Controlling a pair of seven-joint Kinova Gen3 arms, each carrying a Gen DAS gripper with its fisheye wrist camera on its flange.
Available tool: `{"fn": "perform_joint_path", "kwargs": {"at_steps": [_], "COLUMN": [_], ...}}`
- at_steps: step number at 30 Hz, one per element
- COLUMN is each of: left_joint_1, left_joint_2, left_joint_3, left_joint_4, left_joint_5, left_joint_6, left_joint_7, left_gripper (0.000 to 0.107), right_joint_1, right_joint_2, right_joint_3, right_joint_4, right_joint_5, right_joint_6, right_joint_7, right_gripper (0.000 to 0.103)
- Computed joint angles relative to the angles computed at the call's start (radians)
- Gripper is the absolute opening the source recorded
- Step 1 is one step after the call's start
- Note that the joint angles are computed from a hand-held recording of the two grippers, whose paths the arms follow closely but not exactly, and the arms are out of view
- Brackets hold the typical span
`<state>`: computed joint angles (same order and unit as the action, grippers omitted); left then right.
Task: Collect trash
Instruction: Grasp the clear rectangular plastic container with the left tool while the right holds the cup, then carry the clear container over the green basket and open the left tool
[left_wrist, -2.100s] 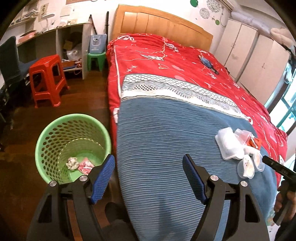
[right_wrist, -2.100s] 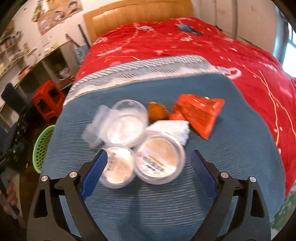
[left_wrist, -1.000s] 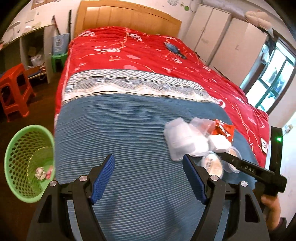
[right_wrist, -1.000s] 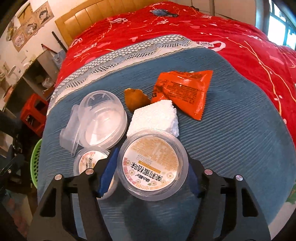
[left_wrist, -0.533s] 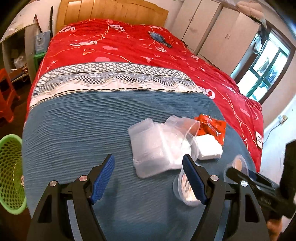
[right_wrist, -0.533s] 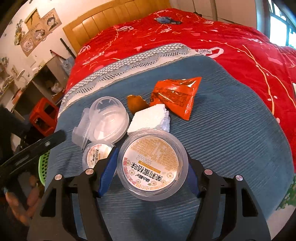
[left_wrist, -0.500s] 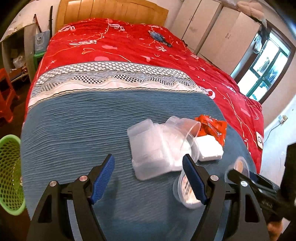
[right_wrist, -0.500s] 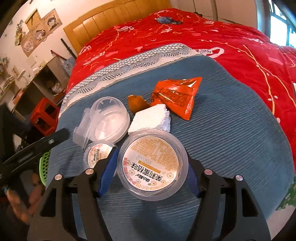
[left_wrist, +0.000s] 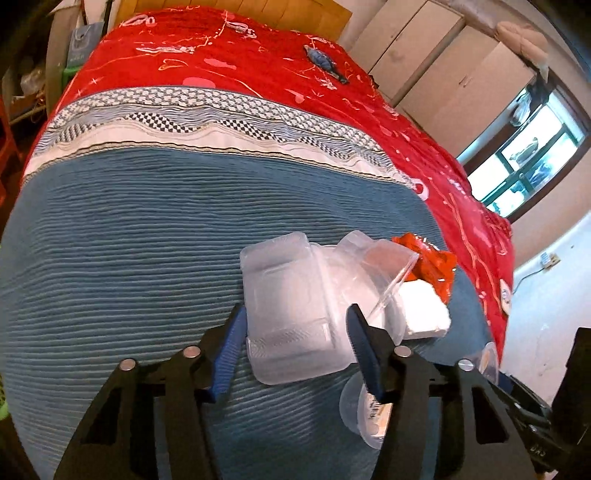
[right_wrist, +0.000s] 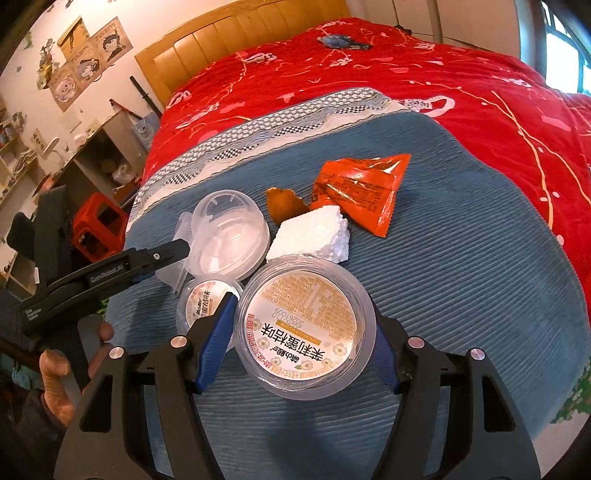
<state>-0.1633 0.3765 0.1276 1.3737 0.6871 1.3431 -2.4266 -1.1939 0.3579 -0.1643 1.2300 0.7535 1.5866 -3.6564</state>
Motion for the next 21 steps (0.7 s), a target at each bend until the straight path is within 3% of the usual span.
{"fn": "perform_joint_path", "kwargs": {"at_steps": [1, 9, 21], "left_joint_1": [-0.001, -0.042, -0.219], "left_joint_2": [-0.005, -0.048, -0.075], "left_joint_3": [0.0, -0.017, -0.096], "left_joint_4": [0.006, 0.026, -0.049], "left_joint_5": [0.002, 0.033, 0.119], "left_joint_6": [-0.007, -0.008, 0.051], "left_joint_7": [-0.007, -0.069, -0.141], "left_gripper": [0.047, 0.047, 0.047], "right_joint_1": [0.0, -0.015, -0.018], "right_joint_2": [0.001, 0.016, 0.093], "right_joint_3": [0.0, 0.007, 0.06], "right_joint_4": [-0.001, -0.042, -0.198], "right_joint_5": [0.0, 0.02, 0.036], "right_joint_6": [0.0, 0.018, -0.044], "right_joint_7": [0.001, 0.032, 0.213], "right_gripper": [0.066, 0.066, 0.066]}}
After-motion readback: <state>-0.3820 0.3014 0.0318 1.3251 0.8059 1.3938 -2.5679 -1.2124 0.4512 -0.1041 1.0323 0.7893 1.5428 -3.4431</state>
